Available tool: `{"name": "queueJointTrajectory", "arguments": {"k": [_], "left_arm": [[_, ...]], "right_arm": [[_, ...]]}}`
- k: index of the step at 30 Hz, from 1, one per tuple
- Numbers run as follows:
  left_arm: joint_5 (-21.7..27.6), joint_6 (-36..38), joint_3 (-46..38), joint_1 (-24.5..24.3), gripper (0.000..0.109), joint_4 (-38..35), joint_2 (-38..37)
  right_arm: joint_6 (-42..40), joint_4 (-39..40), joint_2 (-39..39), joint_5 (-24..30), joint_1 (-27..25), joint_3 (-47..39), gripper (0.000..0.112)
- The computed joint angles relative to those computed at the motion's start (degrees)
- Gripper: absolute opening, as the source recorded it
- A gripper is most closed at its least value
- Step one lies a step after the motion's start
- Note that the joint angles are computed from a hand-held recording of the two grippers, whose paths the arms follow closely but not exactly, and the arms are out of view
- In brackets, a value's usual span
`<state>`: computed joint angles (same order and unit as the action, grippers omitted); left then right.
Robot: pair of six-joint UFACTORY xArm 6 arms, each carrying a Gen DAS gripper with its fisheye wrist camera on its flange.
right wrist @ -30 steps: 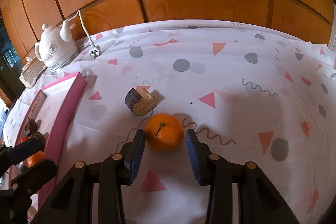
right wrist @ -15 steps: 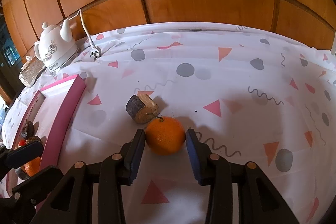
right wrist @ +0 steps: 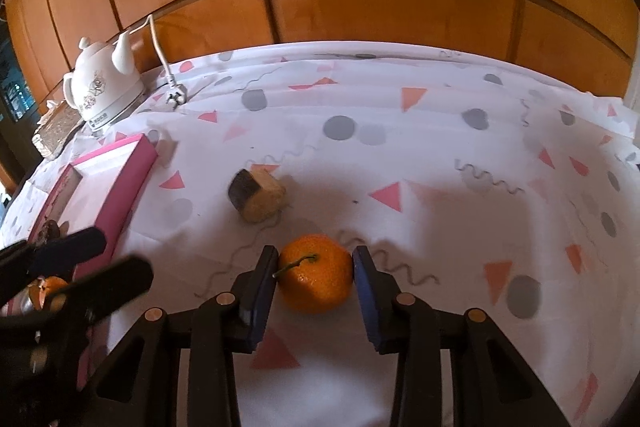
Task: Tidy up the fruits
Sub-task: 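Grasp the mandarin on the cloth with the right tool, then grasp the dark cylindrical piece with the left tool while the right tool holds the mandarin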
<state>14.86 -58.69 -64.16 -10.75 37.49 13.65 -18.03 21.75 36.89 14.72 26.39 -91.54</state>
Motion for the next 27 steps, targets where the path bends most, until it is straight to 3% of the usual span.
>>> {"name": "queueJointTrajectory", "arguments": {"k": [9,16,18,23,27], "left_arm": [[1.84,6.83,-9.87,-0.77,0.057,-6.76,8.30],[4.07,7.57,-16.00,-0.88,0.045,-5.66,13.67],[4.41,9.18,-17.29,-0.73,0.042,-8.42,14.98],[3.79,10.34,-19.88,-0.84,0.040,-9.72,17.56],[3.70,9.94,-20.84,-0.94,0.026,-8.85,18.65]], "right_arm": [[0.12,1.46,-2.51,-1.30,-1.05,4.01,0.038],[-1.11,3.18,-2.39,-1.52,-0.93,3.97,0.038],[-1.89,3.99,-2.38,-1.48,-0.94,3.97,0.039],[-2.86,5.11,-2.39,-1.42,-0.97,3.93,0.039],[-3.47,6.07,-2.57,-1.75,-0.92,4.26,0.039]]}}
